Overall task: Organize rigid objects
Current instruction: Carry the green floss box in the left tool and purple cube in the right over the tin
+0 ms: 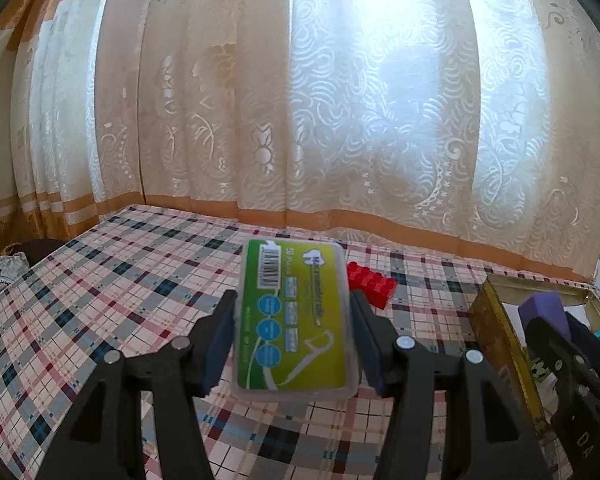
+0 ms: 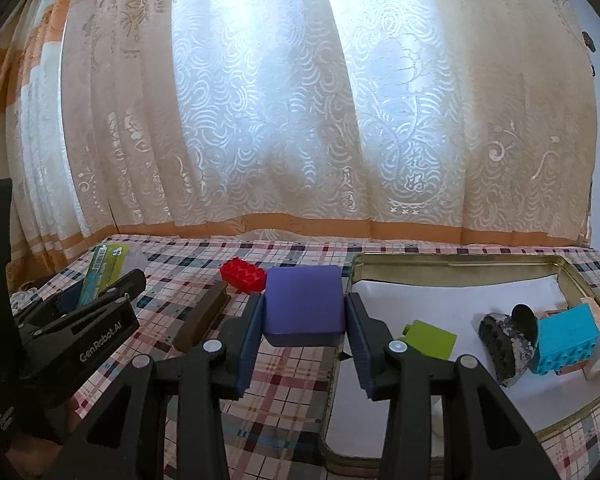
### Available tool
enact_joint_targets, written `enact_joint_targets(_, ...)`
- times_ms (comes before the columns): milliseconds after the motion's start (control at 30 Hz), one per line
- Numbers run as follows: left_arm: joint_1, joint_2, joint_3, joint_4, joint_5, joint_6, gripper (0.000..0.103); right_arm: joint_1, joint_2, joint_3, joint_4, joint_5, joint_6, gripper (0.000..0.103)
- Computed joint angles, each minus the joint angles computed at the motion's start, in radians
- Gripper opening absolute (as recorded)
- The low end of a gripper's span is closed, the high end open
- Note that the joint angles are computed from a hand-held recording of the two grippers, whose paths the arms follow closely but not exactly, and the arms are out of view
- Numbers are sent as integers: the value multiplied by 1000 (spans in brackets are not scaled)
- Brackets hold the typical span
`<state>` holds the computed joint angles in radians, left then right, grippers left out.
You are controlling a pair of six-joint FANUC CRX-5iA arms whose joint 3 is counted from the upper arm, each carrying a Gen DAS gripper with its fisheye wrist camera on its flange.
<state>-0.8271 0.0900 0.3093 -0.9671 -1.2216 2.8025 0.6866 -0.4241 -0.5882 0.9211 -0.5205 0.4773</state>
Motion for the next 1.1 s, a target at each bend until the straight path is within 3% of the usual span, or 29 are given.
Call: enact_joint_targets(1100,-89,31,34,-71,-18,19,55,-72,-71,-31,-10,14,63,44)
